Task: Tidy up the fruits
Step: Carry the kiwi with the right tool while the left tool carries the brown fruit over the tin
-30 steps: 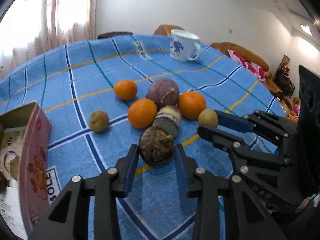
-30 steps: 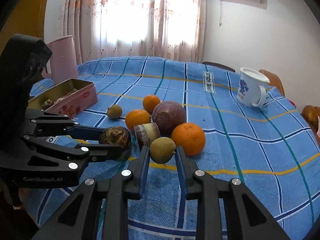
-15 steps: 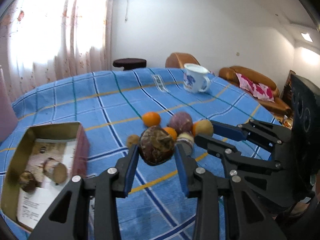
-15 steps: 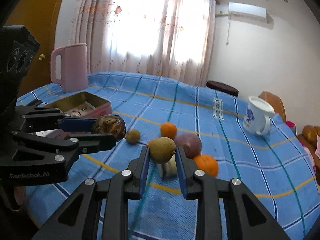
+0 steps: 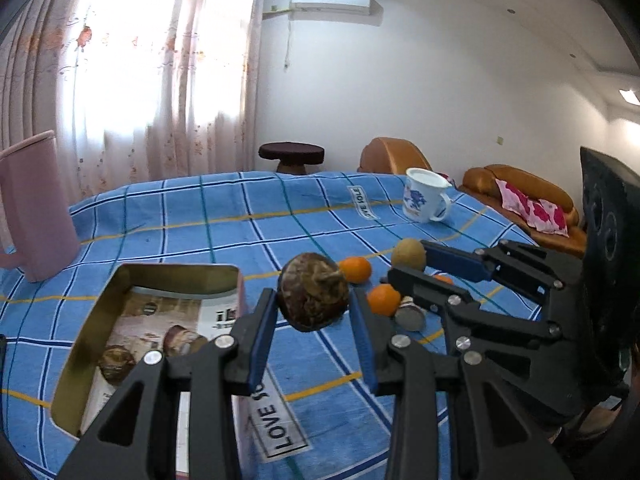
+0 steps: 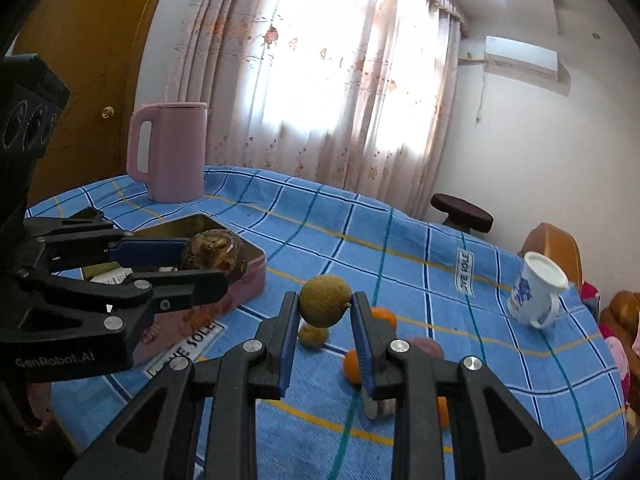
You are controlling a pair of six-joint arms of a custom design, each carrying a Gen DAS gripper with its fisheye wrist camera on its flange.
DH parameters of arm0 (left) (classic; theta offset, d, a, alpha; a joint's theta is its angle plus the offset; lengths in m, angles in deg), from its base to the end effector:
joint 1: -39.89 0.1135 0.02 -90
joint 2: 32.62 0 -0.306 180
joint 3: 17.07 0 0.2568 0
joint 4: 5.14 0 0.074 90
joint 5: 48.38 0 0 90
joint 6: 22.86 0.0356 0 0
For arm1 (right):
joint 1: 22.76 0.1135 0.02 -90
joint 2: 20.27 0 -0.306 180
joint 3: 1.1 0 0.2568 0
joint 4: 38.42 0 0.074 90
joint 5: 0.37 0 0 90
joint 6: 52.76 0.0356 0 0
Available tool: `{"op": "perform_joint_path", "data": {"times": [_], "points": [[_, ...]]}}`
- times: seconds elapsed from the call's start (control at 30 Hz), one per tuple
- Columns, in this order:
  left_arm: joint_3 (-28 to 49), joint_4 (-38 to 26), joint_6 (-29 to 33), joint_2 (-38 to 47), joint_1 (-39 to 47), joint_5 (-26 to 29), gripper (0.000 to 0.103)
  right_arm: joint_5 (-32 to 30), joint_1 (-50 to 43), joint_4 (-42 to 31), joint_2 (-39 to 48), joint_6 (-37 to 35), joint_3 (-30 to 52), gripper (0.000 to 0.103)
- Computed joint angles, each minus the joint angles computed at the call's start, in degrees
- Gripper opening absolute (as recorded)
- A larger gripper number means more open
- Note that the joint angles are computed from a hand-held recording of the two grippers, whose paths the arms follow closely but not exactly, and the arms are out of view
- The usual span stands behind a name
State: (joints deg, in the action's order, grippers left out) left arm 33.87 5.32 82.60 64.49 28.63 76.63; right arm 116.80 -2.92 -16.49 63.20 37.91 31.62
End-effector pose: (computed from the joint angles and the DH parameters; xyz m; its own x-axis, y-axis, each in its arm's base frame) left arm 0.3093 -0.0824 0.1717 -0.3873 0.2997 -0.8719 0.7471 0.6562 -0.1063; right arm 0.2315 0.0663 0.1677 -0.4525 -0.1522 -0.8787 0.0797 0.9745 -0.2099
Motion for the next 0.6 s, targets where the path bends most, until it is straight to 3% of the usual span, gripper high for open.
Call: {"op": "perform_joint_path", "data": {"times": [0.6], "points": [[2.31, 0.26, -0.44, 2.18, 8.14, 1.32, 0.038, -0.75, 3.53, -2.84, 5.39, -2.06, 8.62, 0.028]]}}
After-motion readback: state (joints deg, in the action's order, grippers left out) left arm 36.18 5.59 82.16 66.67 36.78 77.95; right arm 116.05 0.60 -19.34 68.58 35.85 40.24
